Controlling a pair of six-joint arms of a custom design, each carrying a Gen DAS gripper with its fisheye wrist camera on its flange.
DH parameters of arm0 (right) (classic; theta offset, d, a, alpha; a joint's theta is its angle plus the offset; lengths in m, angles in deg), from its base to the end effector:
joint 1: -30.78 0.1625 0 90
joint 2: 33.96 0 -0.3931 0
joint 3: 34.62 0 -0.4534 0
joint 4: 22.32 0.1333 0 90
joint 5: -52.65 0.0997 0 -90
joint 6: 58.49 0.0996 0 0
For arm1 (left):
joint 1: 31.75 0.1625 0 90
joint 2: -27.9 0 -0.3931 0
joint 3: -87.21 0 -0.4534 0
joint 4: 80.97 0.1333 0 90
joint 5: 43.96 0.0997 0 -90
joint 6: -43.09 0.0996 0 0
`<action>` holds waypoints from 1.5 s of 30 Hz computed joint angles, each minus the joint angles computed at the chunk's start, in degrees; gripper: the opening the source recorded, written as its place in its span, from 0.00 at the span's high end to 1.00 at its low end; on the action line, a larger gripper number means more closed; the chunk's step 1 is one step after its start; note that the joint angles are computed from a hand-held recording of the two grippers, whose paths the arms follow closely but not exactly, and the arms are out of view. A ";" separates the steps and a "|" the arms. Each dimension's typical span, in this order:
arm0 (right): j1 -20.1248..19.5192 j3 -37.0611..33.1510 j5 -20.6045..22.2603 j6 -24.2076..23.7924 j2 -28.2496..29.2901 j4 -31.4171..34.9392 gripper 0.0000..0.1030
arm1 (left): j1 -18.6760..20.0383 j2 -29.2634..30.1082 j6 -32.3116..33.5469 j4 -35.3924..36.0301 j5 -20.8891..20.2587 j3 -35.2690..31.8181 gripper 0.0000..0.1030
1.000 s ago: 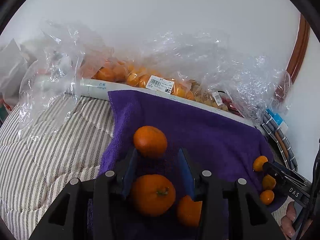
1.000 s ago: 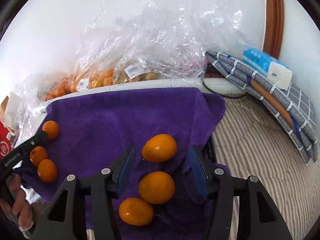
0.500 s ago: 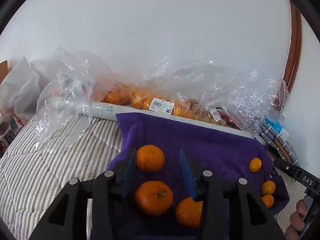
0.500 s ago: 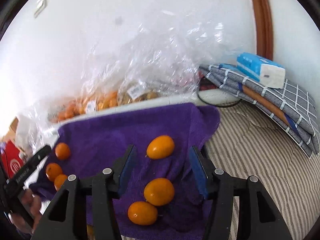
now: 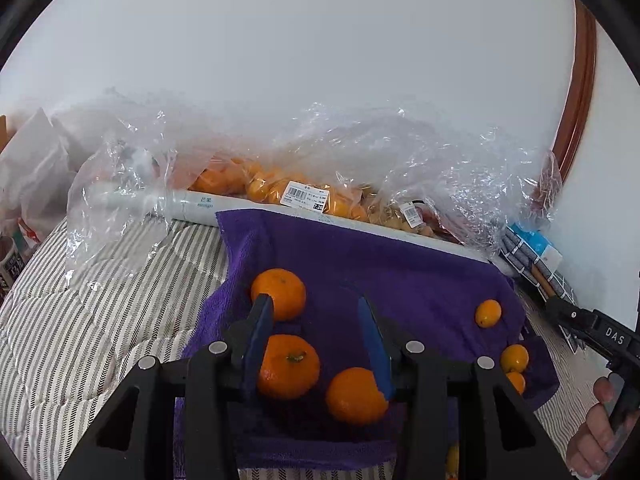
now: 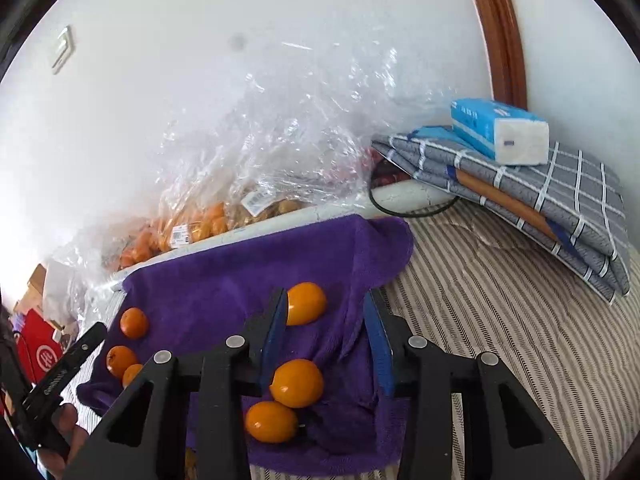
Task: Organize fruits
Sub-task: 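Open the right gripper over the towel while the left releases its orange there, then move the right gripper to the cluster and grasp an orange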
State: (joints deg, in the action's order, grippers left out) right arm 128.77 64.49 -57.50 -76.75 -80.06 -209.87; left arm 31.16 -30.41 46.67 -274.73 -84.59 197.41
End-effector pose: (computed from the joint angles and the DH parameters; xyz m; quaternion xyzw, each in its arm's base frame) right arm 0.1928 -0.6616 0.0869 0.1423 -0.9024 0.3571 0.1946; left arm -0.0868 -0.6283 0.1786 0.0399 0.8363 -0.4656 0.2867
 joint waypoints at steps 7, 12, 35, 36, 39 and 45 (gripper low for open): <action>2.54 6.35 -2.09 -1.89 -3.93 -1.13 0.61 | -1.23 -1.89 -1.06 -2.68 -1.96 2.46 0.59; 3.83 11.83 -3.92 -0.31 -7.05 -2.07 0.53 | -2.11 -3.27 -1.16 -2.68 -1.91 5.41 0.59; 9.01 16.66 -7.21 -1.26 -2.52 0.64 0.52 | -2.61 -15.96 -12.32 4.60 6.65 18.59 0.50; 9.13 16.40 -7.28 -1.33 -2.12 0.55 0.52 | -2.57 -15.98 -12.33 4.66 6.55 18.58 0.50; 9.11 15.32 -7.05 -0.97 -1.09 1.19 0.53 | -2.70 -16.05 -12.06 4.78 6.48 18.73 0.50; 8.34 12.00 -5.12 0.13 0.68 6.28 0.57 | -2.16 -16.37 -12.83 6.44 5.01 18.35 0.50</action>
State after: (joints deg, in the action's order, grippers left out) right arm 137.11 76.49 -62.61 -76.62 -79.38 -203.59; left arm 29.01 -46.78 33.84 -268.29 -79.59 215.77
